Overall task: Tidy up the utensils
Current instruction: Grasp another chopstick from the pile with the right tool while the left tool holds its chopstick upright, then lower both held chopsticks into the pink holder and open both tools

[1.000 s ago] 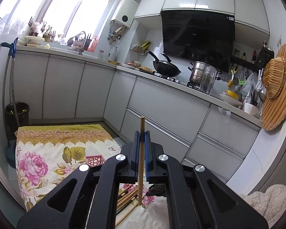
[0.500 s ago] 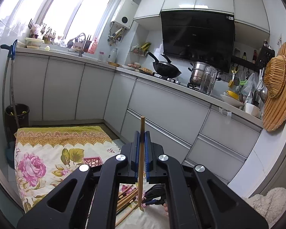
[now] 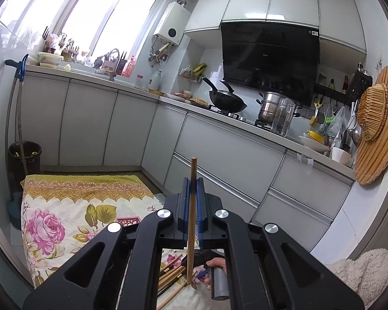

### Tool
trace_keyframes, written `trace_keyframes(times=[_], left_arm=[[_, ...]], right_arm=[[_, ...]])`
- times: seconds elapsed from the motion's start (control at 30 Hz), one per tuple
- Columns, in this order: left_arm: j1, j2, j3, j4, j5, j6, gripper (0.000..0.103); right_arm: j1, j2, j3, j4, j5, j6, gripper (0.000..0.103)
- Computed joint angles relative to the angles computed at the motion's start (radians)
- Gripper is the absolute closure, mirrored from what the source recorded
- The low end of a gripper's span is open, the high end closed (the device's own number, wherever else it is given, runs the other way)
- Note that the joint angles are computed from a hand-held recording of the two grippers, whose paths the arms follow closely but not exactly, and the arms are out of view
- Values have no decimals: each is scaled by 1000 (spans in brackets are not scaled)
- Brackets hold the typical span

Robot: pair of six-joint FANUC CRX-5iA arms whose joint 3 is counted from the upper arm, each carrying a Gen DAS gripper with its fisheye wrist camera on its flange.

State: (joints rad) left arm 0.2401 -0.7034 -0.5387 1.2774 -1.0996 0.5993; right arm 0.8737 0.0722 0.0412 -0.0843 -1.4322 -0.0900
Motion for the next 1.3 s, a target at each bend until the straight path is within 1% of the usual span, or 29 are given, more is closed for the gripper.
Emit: trace_keyframes(times=[0.03,0.07,0.1,0.13,0.17,0.2,0.27,0.3,0.4,0.43,0.47,0.53,0.63,0.77,0.93,1.07,1.13,1.23,1.3], left_arm=[[3,-3,-1,5,-2,-3,99],[7,-6,-2,10,-6,-5,99],[13,-9,-4,17,-9,-7,99],[18,-10,-5,22,-12,-8,99],[24,-12,-6,27,-16,-9,99],[27,-13,-6,29,-17,-7,99],[30,-16,-7,30,-19,-7,99],[31,-19,-8,33,-21,-8,99],[23,-23,-11,41,-14,-6,99],[18,-24,-12,45,-8,-7,99],[11,-24,-12,46,-1,-6,99],[-3,-24,-13,44,15,-3,99],[-6,-25,-13,44,20,-3,99],[-48,-17,-5,25,72,18,99],[-136,28,30,-55,184,79,99],[-237,86,80,-139,340,125,99],[-289,118,103,-181,430,145,99],[-354,167,132,-260,562,178,99],[-385,203,149,-305,630,201,99]], right_arm=[[25,33,29,32,-46,20,64],[52,53,41,66,-76,27,66],[80,52,30,104,-73,21,67],[103,39,6,135,-57,6,74],[119,25,-15,153,-45,1,84],[128,-1,-46,163,-16,1,85],[132,-87,-140,164,76,-45,97],[131,-133,-189,163,127,-61,97],[153,-242,-301,204,225,-115,97],[167,-271,-330,230,237,-134,97],[183,-290,-345,263,229,-157,97],[206,-338,-381,312,243,-202,97],[245,-363,-383,391,236,-237,97],[303,-389,-372,506,198,-244,97],[356,-425,-350,620,180,-230,97],[361,-433,-286,697,160,-161,97],[353,-428,-247,739,153,-122,97],[329,-415,-196,795,163,-68,97],[305,-402,-166,820,178,-31,97]])
